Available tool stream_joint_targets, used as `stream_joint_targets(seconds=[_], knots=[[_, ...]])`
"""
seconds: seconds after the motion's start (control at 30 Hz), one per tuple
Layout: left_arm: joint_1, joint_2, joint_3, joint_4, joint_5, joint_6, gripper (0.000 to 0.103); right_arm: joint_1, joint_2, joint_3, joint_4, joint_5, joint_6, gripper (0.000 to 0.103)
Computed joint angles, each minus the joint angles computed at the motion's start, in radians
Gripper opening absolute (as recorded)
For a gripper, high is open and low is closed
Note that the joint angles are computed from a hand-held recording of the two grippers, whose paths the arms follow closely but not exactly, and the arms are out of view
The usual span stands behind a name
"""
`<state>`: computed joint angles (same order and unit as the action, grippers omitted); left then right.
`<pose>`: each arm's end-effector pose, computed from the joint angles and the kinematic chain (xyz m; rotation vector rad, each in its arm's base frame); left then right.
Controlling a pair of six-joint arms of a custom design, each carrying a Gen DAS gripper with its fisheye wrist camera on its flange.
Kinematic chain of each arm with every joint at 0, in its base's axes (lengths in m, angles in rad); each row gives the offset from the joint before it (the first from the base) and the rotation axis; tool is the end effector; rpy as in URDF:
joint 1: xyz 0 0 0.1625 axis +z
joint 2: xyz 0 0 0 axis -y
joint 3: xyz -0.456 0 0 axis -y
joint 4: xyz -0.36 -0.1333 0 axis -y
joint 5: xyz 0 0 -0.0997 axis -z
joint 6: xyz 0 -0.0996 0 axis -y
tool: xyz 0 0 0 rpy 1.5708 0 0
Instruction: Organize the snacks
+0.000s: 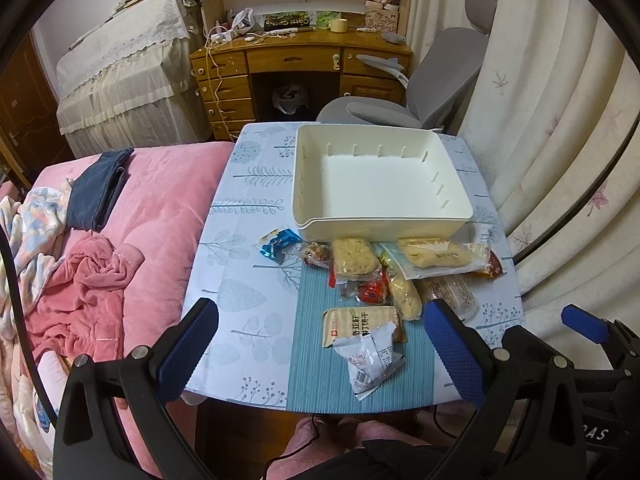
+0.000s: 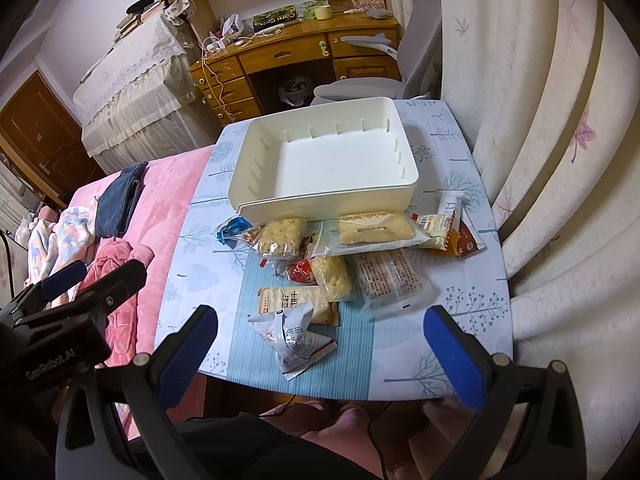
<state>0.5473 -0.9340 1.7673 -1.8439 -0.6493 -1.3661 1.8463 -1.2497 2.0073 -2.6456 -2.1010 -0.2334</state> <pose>-0.3724 -0.4759 0.1587 -0.0652 2.2119 -0.7800 0.2232 -0.4845 0.2973 0.5425 -2.5323 0.4285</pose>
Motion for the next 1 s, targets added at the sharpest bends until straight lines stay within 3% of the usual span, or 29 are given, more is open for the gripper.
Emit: stream_joint_targets(seconds=[0.47, 1.0], knots=[[0.001, 0.008, 0.009, -0.050, -0.024, 0.015, 0.102, -0.017, -0.008, 0.005, -0.012, -0.002, -0.047, 0.103], [-0.004, 0.054, -0.028, 0.030, -0.070, -0.088, 0.100, -0.069, -0.037, 0.002, 0.069, 0.101, -0.092, 0.103]])
